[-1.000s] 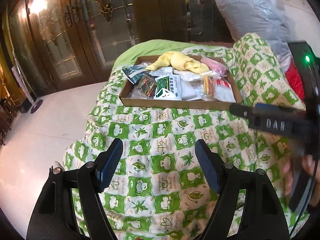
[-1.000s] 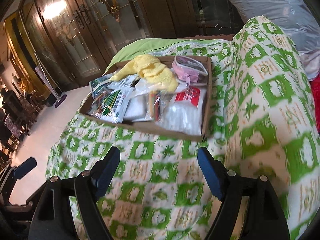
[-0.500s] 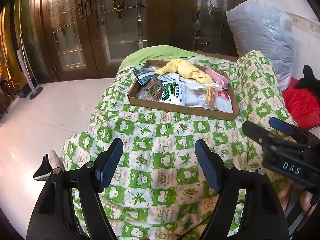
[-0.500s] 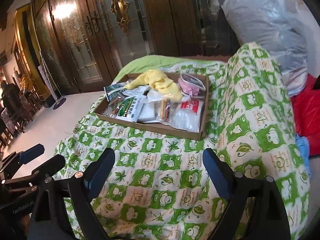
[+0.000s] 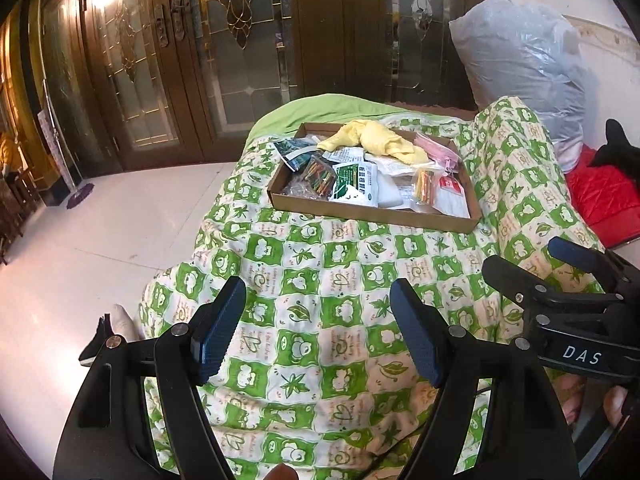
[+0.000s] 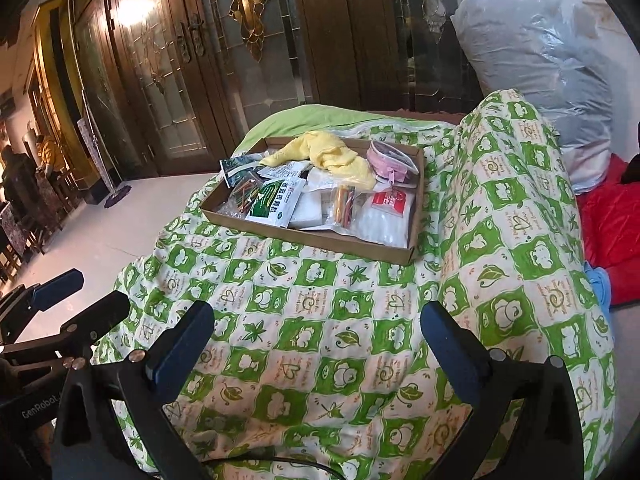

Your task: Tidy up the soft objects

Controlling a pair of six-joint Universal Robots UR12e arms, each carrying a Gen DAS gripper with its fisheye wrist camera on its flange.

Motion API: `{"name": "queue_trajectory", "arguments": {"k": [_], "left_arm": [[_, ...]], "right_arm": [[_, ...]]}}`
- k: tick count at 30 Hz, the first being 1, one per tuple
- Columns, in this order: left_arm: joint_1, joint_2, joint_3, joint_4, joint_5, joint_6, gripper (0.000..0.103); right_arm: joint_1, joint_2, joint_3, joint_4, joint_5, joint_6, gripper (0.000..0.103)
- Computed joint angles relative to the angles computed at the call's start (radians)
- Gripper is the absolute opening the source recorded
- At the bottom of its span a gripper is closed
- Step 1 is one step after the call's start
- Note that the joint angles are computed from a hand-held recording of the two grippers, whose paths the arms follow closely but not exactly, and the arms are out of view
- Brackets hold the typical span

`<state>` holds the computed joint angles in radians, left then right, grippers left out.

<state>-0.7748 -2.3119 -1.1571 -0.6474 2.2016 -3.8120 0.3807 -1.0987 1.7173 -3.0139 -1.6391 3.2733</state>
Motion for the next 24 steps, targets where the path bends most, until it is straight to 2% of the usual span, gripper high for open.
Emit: {"name": "queue_trajectory", "arguments": {"k": [4,15,24], "left_arm": [[0.0,0.0,0.0,0.0,-0.004,-0.01,0.075],[-0.007,-0.006,0.002,0.021,0.048,-0.001,0.075],[-0.009,-0.017,0.017,-0.013,0.063,0.001,0.075]], "right_arm": [[0.001,-0.001,0.003,-0.003,0.0,-0.002,0.103],[-0.003,-0.002,0.009,-0.021,0.006,0.012,0.103],[-0.002,0.003,0.006,-0.003,0.009,0.021,0.103]]}}
